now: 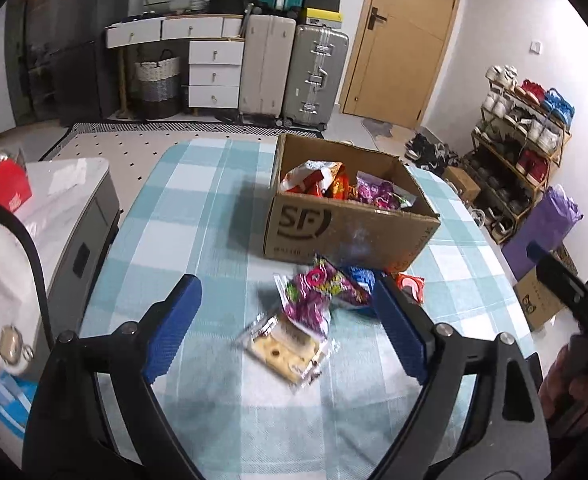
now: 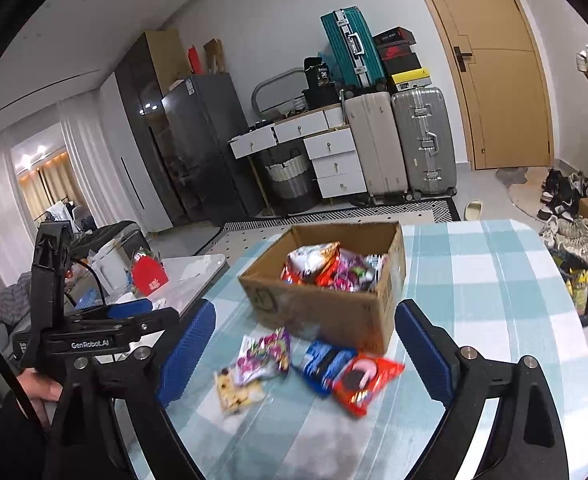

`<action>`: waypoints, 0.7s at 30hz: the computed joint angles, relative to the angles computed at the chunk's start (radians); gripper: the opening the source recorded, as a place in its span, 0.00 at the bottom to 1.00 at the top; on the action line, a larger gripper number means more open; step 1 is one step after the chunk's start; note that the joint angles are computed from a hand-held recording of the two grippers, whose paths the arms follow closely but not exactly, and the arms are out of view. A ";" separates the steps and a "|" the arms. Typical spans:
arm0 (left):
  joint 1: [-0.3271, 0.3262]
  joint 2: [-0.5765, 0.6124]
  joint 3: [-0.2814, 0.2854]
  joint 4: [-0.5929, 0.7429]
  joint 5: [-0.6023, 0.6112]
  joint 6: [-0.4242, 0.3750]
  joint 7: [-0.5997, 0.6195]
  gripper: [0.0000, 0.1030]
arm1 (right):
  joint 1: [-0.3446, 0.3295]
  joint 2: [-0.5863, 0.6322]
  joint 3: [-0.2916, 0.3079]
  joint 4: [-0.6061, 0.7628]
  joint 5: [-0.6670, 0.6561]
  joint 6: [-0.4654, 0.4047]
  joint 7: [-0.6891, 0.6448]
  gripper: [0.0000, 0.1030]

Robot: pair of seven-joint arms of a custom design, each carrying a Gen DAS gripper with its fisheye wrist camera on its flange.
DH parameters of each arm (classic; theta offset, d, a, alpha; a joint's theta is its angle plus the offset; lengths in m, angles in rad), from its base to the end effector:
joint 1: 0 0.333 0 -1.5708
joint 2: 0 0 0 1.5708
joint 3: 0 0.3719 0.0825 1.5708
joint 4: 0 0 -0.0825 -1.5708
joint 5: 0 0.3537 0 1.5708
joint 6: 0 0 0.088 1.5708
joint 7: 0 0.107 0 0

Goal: Organize snacks
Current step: 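Move both open tools back toward the remaining snacks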

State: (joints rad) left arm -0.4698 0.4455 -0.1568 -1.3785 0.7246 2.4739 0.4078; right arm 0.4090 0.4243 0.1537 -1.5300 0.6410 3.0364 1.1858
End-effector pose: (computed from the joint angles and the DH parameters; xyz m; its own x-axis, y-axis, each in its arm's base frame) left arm 0.6077 -0.4069 0.5947 0.0680 -0.9812 0.1805 -0.6690 -0.1791 -0.7214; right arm 0.6433 0.3207 0.5953 0.4459 -0.8390 -0.3118 -0.5397 0.0258 -0.8414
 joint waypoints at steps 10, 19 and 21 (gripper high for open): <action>-0.084 -0.077 0.025 -0.176 0.312 -0.002 -0.271 0.99 | -0.022 -0.099 0.072 -0.241 0.119 0.095 -0.095 0.92; -0.040 -0.056 0.009 -0.239 0.339 0.039 -0.301 0.99 | -0.006 -0.030 0.062 -0.172 0.120 0.008 -0.106 0.92; -0.036 -0.051 0.018 -0.251 0.355 0.056 -0.327 0.99 | 0.014 0.003 0.041 -0.127 0.091 -0.022 -0.084 0.92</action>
